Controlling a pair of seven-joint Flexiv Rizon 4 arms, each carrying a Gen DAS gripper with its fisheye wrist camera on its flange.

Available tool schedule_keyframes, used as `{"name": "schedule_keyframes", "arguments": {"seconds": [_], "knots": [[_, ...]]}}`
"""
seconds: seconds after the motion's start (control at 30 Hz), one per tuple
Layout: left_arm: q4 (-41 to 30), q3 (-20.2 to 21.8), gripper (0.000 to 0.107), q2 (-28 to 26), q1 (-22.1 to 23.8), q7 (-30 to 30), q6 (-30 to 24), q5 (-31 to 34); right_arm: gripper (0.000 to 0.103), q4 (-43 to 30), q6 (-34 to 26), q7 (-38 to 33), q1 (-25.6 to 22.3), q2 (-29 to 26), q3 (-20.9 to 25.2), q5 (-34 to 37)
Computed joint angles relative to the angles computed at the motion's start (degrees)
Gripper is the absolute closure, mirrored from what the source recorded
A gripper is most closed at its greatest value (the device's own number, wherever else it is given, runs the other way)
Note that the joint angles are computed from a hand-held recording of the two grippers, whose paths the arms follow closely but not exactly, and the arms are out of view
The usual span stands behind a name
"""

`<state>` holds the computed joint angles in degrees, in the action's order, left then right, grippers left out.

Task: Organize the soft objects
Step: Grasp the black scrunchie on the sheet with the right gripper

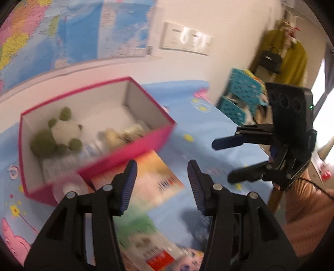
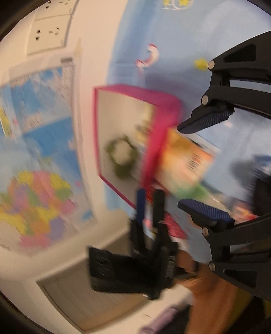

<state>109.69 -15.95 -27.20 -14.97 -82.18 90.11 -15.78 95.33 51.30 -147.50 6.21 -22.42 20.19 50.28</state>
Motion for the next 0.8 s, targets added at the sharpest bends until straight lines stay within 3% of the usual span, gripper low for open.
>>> {"name": "schedule_keyframes", "arguments": {"seconds": [0.07, 0.5, 0.67, 0.8], "knots": [[2.42, -4.08, 0.054, 0.38, 2.54, 1.25, 1.41, -0.54, 0.035, 3.27, -1.24, 0.15, 0.08, 1.57, -0.02, -1.25], [11.76, -13.97, 0.054, 1.08, 8.11, -3.19, 6.39, 0.48, 0.037, 10.91, 0.34, 2.53, 3.80, 1.23, -0.33, -5.24], [13.50, -16.29, 0.054, 0.55, 10.30, -6.71, 7.68, 3.12, 0.065, 11.23, 2.93, 4.99, 4.42, 0.07, 0.01, -6.56], [14.55, -18.18, 0.054, 0.02, 12.16, -8.77, 8.06, 5.21, 0.082, 11.61, 4.43, 3.74, 3.00, 0.61, 1.59, -5.08]]}}
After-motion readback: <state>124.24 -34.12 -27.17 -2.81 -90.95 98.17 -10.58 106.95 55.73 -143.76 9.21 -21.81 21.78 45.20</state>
